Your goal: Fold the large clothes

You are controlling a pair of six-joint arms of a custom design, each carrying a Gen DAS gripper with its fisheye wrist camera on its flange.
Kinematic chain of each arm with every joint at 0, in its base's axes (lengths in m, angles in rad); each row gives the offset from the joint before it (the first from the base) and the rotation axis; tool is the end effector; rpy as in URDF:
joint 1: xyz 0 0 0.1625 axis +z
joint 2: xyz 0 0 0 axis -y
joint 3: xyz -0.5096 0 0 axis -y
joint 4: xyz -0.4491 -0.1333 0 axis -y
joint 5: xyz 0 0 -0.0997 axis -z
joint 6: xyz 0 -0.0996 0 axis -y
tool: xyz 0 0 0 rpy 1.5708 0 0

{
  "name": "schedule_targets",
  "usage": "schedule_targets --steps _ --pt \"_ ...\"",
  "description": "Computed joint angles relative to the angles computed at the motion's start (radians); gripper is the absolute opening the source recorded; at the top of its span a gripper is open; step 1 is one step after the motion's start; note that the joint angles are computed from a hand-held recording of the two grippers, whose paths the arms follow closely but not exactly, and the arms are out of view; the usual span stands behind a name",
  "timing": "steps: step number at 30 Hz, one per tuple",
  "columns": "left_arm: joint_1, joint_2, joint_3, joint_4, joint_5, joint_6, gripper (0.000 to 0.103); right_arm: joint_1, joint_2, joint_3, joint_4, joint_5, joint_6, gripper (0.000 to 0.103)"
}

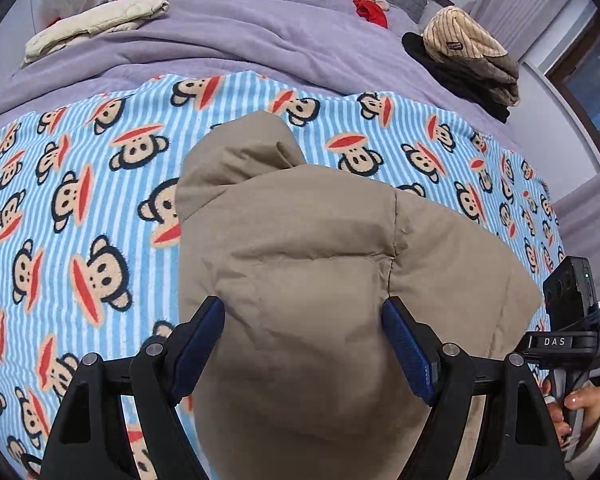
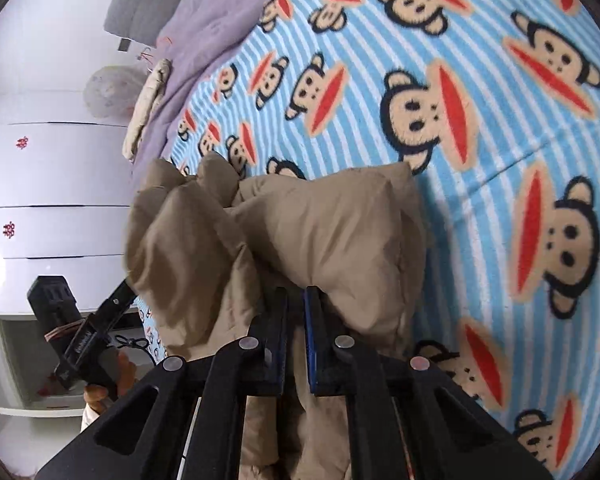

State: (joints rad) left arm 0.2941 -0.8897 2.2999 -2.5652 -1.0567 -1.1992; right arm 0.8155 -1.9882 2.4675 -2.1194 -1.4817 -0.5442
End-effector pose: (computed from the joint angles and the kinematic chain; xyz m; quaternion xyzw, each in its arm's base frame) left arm -0.3767 -0.3046 -0.0045 0.0891 0.9436 -0.1699 0.2699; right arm -0.1009 -0.3146 0.3292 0.1037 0.9930 -0.0545 0.0145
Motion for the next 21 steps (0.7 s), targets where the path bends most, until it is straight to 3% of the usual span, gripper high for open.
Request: schedule_targets --steps 3,6,8,10,13,15,17,18,21 --pt "0.004 0.025 -0.019 0.027 0.007 0.004 0.082 -0.029 0.041 0.0 -0.023 0.051 0.03 0.009" --pt "0.007 0.017 -0.008 0.006 0.0 0.002 0.082 -0.146 -0.013 -0.029 0.152 0.223 -0.053 0.011" --pt "0.012 0.014 -0.002 -0.01 -0.004 -0.003 0.082 -0.213 -0.054 -0.054 0.276 0.297 -0.122 0.022" --pt "0.016 0.014 -0.003 -0.013 -0.004 -0.013 0.082 -0.229 -0.061 -0.066 0.337 0.333 -0.16 0.057" --pt "0.016 0.013 -0.012 0.009 0.0 -0.029 0.082 -0.202 -0.022 -0.066 0.385 0.355 -0.18 0.059" --pt "0.016 0.012 -0.019 0.032 0.007 -0.037 0.082 -0.164 0.001 -0.042 0.323 0.325 -0.141 0.057" --pt "0.019 0.015 -0.033 0.067 0.023 -0.056 0.082 -0.119 -0.003 -0.02 0.261 0.261 -0.113 0.011" --pt "0.024 0.021 -0.042 0.078 0.028 -0.065 0.082 -0.079 -0.033 -0.001 0.188 0.192 -0.095 0.007" --pt "0.042 0.069 -0.088 0.116 0.026 -0.087 0.082 0.058 -0.064 0.063 -0.054 -0.075 -0.105 0.006"
